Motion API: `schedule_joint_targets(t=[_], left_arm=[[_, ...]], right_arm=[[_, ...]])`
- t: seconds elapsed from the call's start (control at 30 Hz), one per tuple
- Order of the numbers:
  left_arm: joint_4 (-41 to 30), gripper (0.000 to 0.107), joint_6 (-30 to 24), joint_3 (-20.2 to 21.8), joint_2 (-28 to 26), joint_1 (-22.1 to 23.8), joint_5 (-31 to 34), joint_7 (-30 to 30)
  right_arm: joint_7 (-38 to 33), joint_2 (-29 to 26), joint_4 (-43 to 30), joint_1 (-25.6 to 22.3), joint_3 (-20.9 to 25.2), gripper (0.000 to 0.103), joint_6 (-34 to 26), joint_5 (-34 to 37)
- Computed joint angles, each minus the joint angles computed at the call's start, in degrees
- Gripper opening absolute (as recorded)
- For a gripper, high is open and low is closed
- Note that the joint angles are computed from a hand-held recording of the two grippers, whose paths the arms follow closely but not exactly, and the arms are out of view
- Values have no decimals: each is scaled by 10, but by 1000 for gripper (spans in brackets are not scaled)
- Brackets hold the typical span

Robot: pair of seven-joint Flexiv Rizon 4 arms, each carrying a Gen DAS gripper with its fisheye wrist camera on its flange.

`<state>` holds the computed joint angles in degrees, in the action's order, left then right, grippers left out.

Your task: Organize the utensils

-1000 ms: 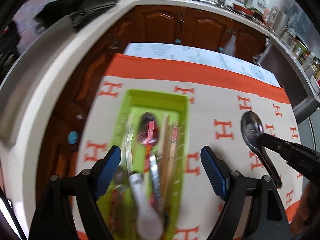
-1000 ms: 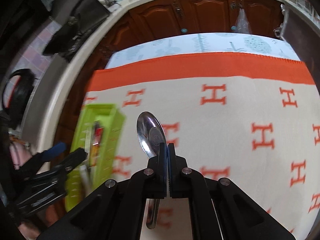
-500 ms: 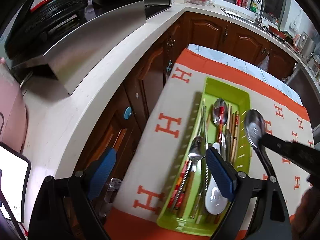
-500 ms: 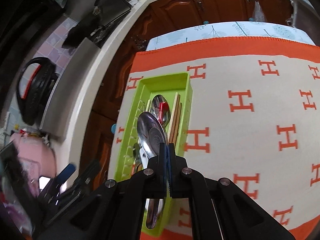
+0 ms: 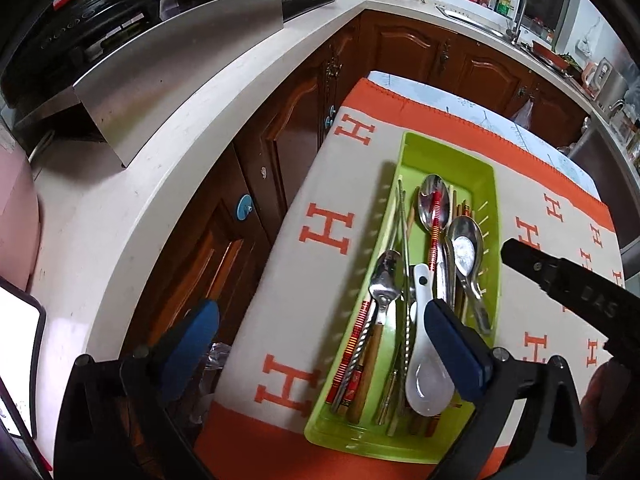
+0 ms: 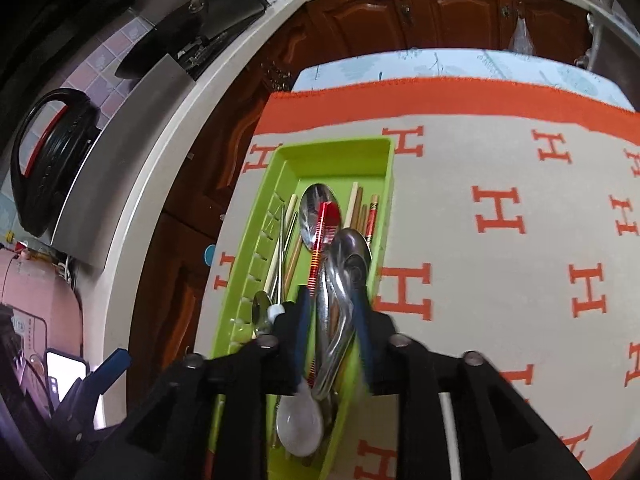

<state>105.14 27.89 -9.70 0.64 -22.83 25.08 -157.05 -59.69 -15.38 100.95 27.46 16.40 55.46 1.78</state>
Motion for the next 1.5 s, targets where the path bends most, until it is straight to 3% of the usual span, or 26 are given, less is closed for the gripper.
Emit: schedule_joint_targets(t=[0.27,0.4,0.6,0.8,1.0,1.17,1.5], left_arm=[[-38,102,-42,-13,-18,-18,13,-8],[-60,102,-53,-18,-31,-33,13,-6],[-84,102,-42,-22,-47,-61,21,-12],[-124,102,-42,-30,-71,-99,42,-12],[-185,102,-62,-32,-102,-142,68,-17],[-244,102,-101,-26,-126,-181,110,-11],[-303,102,-143,-9,-149,-233,163,-21]], right_arm=[[-18,57,51,-18,-10,39,12,-21],[-9,94,98,-26,-21,57,34,-66],[-7,162,186,-53,-28,60,58,-132],[-31,242,262,-86,-32,62,44,-121],[-73,343,304,-98,-47,63,9,-47],[-62,417,325,-121,-40,84,13,-46],[-38,484,327,-129,-29,89,-6,-69]])
